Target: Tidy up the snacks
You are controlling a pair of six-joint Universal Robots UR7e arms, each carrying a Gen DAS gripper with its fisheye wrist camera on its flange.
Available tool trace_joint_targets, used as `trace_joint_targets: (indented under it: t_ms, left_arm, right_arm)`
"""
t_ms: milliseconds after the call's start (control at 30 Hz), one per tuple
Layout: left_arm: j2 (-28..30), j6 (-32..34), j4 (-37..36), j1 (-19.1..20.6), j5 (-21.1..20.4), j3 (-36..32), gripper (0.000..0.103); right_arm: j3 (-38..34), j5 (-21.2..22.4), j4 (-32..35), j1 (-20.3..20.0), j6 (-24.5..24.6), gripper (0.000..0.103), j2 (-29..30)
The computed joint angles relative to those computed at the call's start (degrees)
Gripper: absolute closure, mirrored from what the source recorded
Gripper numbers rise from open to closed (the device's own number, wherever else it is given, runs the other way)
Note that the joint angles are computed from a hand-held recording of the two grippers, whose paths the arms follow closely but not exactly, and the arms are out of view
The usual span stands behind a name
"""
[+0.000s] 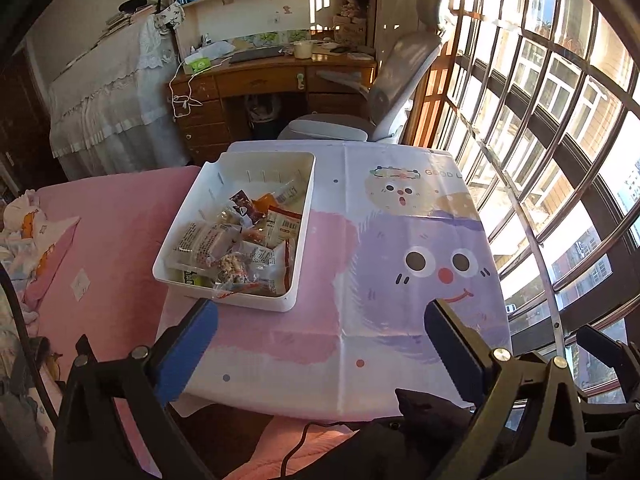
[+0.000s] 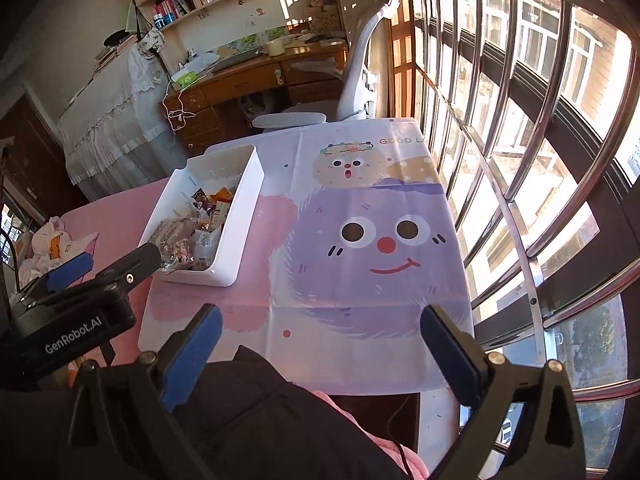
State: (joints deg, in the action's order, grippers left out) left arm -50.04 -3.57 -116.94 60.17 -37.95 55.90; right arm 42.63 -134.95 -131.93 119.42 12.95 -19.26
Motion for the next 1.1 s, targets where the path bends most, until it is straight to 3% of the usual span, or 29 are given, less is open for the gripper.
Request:
trace_joint_targets:
  t_ms: [1100]
  left_arm:
    - [1.1,1.4,0.2,0.1,0.2,-0.9,0.001]
  right_arm:
    - [-1.5,0.0,3.5,-0.5,2.0,0.003,0.6]
